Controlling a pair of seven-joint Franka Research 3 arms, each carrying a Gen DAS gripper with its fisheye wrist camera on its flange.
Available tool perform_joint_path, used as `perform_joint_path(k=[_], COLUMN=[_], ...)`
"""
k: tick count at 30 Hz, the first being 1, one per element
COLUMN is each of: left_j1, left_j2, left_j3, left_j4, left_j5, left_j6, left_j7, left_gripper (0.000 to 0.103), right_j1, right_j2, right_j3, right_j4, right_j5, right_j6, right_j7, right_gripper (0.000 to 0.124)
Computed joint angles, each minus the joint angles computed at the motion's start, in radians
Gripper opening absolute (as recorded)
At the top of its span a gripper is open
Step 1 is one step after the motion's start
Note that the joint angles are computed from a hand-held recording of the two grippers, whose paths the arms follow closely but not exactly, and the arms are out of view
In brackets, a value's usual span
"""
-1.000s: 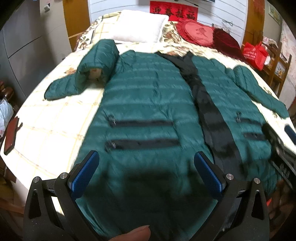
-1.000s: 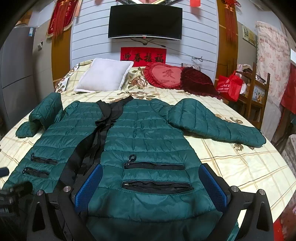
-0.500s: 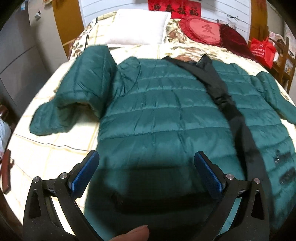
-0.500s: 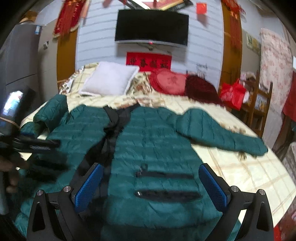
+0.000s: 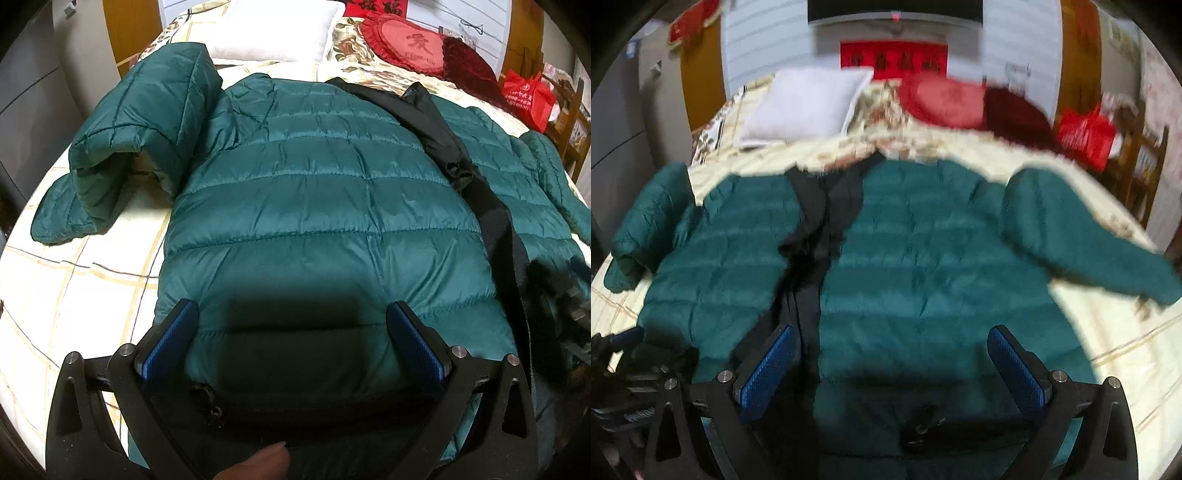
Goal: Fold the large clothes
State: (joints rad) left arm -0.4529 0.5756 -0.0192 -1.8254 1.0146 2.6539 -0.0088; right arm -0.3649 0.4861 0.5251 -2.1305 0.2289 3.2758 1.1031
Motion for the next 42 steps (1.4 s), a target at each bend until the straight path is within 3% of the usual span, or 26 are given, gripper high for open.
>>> perform_joint_path(k=[2,4,12,28,42], left_j1=[-0.009,-0.012,-0.001,-0.001,-0.009], left_j2=[-0.005,-0.005,-0.006,-0.009,-0.007], left_j3=[0.005,0.007,-0.002,-0.001,0.012], left_j4=[-0.009,-0.011,-0.014,-0.021,-0.022], left_j5=[0.013,0.025,0.026,0.024,0.054], left_j6=[0.001,0.0,0.005,0.012,0.034], left_j7=[-0.019,-0.029,-0.024,-0.016,-0.055], left_gripper=[0.103,0.103,0.103,0.103,0.103], right_j1=[0.122,0.23,0.341,0.313,0.352], right_j2=[-0.001,-0.006,-0.007,-0.011,-0.009], right_j3=[-0.14,-0.234,-0.341,-0.303,-0.339], right_j4=[0.037,0.047,0.062,0.07,0.078], right_j5=[-0.078,0.02,0.092,0.223,0.254], right_j6=[-0.099,-0.106,-0.134,-0.172,-0.174], right_j7=[0.094,0.021,-0.023,-0.145,-0.169], right_gripper=[0.103,0.103,0.103,0.103,0.103])
